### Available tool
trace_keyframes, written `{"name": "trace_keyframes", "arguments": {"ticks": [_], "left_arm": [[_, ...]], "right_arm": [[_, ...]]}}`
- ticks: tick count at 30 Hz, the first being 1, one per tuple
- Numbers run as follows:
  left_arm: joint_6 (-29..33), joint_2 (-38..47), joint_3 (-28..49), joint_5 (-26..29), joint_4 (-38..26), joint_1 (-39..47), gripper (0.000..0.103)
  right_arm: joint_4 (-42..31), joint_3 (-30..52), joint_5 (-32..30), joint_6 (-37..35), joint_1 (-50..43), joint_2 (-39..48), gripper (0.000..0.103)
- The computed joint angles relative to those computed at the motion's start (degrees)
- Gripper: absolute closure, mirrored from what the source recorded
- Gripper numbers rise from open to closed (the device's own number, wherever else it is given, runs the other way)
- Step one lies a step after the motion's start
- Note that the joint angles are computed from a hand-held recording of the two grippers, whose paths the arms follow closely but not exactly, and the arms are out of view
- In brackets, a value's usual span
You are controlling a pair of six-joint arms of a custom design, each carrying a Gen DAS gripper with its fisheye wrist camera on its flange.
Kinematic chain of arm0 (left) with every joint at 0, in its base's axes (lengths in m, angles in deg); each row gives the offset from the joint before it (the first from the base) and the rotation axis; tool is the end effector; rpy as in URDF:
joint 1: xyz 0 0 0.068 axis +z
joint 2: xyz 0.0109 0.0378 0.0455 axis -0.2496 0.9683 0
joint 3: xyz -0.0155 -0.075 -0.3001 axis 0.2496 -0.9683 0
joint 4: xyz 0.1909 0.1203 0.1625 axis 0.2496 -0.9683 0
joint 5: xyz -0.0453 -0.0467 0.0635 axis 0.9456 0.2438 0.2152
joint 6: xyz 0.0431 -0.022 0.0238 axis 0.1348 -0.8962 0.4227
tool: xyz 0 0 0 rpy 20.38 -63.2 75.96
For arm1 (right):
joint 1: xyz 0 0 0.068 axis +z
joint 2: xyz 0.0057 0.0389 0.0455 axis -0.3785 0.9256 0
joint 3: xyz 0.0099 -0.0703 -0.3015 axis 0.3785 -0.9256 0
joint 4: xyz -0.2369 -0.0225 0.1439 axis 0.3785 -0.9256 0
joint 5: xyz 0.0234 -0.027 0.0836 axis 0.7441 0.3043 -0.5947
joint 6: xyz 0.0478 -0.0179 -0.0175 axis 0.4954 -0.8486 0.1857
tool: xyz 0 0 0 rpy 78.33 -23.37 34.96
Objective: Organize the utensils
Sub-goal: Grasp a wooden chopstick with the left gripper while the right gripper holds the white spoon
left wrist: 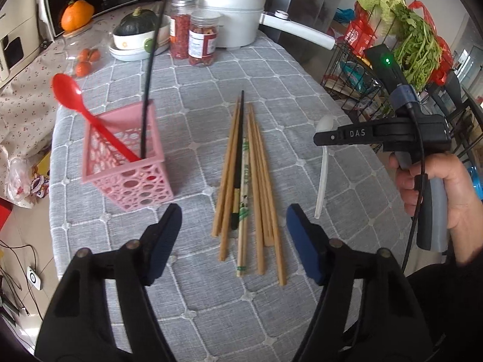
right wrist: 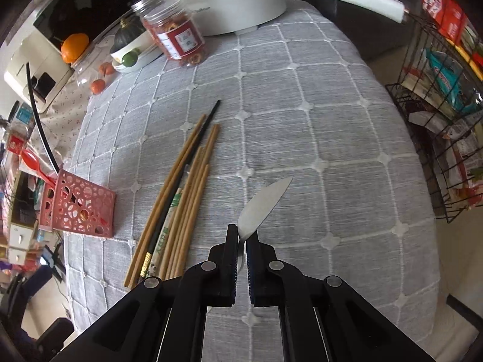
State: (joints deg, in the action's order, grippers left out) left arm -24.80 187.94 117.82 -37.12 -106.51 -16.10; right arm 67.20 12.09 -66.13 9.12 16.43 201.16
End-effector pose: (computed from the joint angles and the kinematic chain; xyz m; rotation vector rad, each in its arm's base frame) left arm 0.3489 -0.0262 0.1576 1.0704 2.4627 -0.4844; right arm 0.3066 0.2371 0.1090 0.7963 2.6440 0.2813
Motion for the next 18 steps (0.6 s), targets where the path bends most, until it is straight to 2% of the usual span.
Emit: {"name": "trace_keyframes", "arguments": {"ticks": [4,7,10,13,18], "left_arm": [[-3.1,1.3,0.3,-1.7,1.0,-7.0,0.065],[-9.6,5.8,4.2,-4.7,3.1,-12.9,0.078],[-17.8,13.0,11.7,-9.7,5.0,-17.2,0.087],[-23.3,20.4,20.2,-15.5,5.3,-20.1,0.092],[-27.2,27.9,29.4,-19.5,4.1,-21.3,0.095]], "right_arm": [[4.4,-6.9,0.4,1.8,-1.0,-5.2,0.098],[6.3,-9.4,0.9,2.3,-1.4,-7.3,0.098],[7.6,-10.5,0.7,2.2,-2.0,-8.0,0.098],[9.4,-11.6,-0.1,2.0,-3.1,-8.3,0.098],[13.0,-13.5,-2.1,2.0,-4.9,-8.1,0.098]]}}
